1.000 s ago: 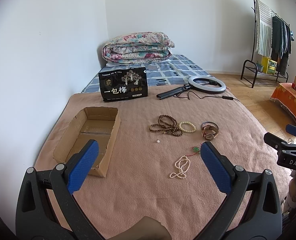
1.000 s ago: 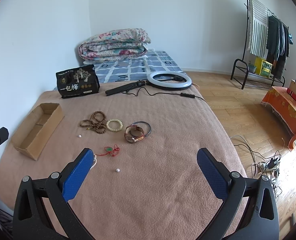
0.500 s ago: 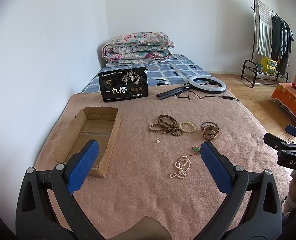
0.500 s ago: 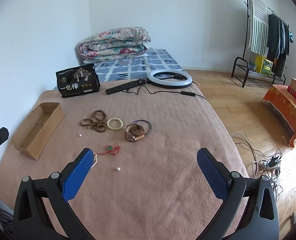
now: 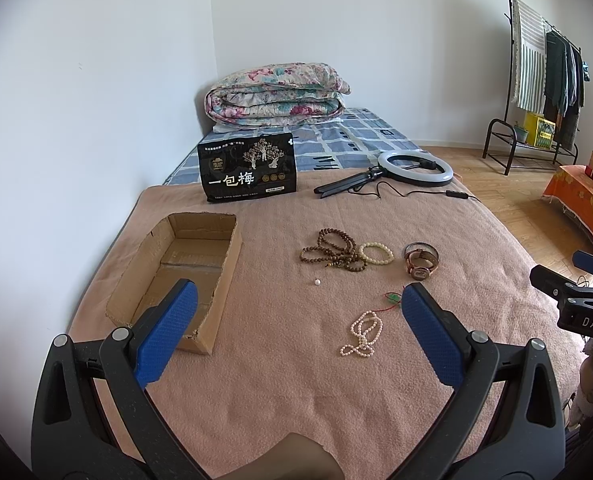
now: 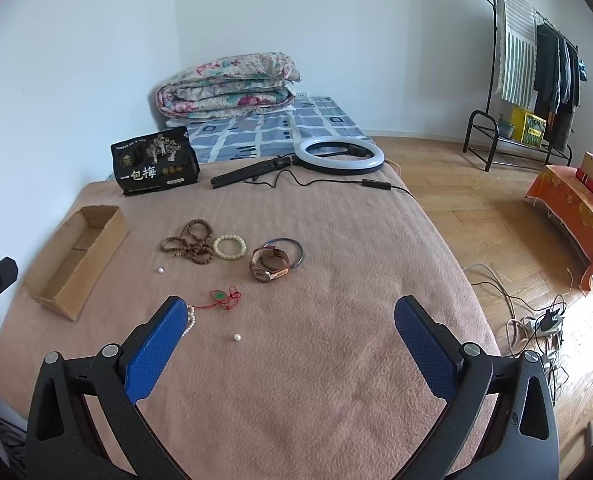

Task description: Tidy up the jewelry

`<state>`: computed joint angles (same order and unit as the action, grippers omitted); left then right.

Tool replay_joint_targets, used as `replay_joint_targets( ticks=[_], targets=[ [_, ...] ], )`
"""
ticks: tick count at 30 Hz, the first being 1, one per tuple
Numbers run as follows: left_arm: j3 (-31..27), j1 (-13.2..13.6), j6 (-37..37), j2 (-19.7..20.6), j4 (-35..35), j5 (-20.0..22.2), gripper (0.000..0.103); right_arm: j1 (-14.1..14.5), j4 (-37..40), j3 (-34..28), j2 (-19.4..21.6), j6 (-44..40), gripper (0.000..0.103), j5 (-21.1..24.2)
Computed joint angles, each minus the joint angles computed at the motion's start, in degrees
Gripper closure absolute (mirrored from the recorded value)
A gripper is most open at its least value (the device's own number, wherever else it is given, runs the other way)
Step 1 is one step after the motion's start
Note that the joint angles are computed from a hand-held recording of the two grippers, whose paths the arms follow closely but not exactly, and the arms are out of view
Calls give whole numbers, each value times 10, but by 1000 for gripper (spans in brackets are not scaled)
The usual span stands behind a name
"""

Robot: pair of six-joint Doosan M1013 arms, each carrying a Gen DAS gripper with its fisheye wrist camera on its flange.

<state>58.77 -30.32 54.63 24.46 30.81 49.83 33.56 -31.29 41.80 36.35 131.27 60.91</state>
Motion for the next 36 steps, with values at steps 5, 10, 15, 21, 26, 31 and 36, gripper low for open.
replay_joint_targets(
  ticks=[5, 10, 15, 21, 26, 31, 36],
  targets=[
    [0, 0, 0, 0, 0, -1, 0, 0, 1, 1, 0, 0, 0, 0],
    [0, 0, 1, 0, -1, 0, 0, 0, 2, 2, 0, 1, 1, 0],
    [0, 0, 0, 0, 0, 1, 0, 0, 7, 2, -1, 2, 0, 1],
    [-11, 6, 10, 3, -12, 12, 0, -1, 8, 2, 0, 1, 0, 1],
    [-5, 14, 14, 5, -21, 11, 0, -2, 11, -8, 7, -4, 0, 11],
    [-8, 17, 30, 15, -32, 27, 0, -1, 13, -23, 18, -29, 0, 17],
    [-9, 23, 44, 22, -47, 39, 0, 1, 4, -43, 34, -64, 0, 24]
  ],
)
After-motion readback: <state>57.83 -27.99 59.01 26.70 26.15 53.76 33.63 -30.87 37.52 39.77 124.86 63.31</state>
